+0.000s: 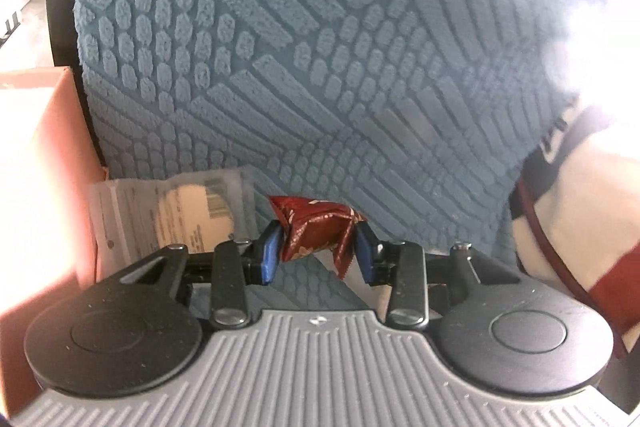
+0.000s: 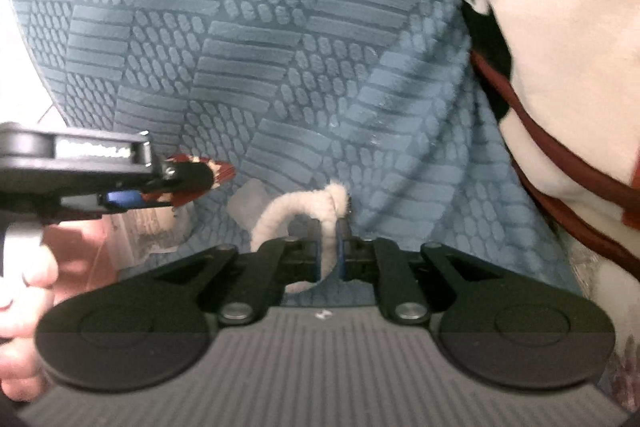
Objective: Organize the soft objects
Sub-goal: 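Grasp the red candy with left gripper while right gripper grasps the rope ring, then lift the candy with left gripper while right gripper lifts the rope ring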
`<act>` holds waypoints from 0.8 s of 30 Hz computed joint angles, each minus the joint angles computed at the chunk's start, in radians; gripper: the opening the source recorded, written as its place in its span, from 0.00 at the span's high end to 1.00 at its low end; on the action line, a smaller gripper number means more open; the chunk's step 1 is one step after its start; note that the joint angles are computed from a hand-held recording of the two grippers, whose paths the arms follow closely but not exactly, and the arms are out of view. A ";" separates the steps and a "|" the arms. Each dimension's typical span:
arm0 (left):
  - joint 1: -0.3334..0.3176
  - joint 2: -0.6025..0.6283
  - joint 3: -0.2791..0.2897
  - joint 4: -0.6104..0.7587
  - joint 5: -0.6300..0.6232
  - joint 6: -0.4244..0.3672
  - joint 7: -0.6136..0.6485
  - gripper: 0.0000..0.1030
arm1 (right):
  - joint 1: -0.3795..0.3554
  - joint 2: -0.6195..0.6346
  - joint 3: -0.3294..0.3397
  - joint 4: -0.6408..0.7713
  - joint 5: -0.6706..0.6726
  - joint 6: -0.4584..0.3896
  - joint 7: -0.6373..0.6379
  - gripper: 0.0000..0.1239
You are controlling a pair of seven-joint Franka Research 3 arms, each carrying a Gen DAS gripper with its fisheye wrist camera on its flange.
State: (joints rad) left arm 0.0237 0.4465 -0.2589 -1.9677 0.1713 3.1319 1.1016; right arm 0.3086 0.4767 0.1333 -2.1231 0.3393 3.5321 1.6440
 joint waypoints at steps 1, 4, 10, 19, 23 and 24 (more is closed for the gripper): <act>-0.013 -0.003 0.008 -0.005 0.004 0.007 -0.006 0.57 | -0.011 -0.009 0.009 -0.013 -0.006 0.002 0.007 0.91; -0.026 -0.024 0.010 -0.035 0.011 0.021 -0.017 0.57 | 0.006 -0.028 -0.008 -0.038 0.004 0.010 -0.004 0.91; -0.114 -0.096 0.089 -0.129 0.060 0.066 -0.072 0.59 | 0.055 -0.055 -0.040 -0.071 0.057 0.018 -0.028 0.91; -0.261 -0.178 0.229 -0.235 0.130 0.107 -0.163 0.64 | 0.142 -0.127 -0.075 -0.166 0.179 0.043 -0.132 0.91; -0.386 -0.214 0.351 -0.285 0.160 0.129 -0.206 0.65 | 0.157 -0.164 -0.068 -0.211 0.218 0.057 -0.164 0.91; -0.439 -0.223 0.402 -0.299 0.168 0.133 -0.219 0.66 | 0.157 -0.173 -0.063 -0.223 0.222 0.063 -0.167 0.91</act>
State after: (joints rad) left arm -0.4151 0.2238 0.1436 -2.2666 0.3390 3.2653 0.8825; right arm 0.4653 0.3036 0.0704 -2.3461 0.5611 3.5948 1.4772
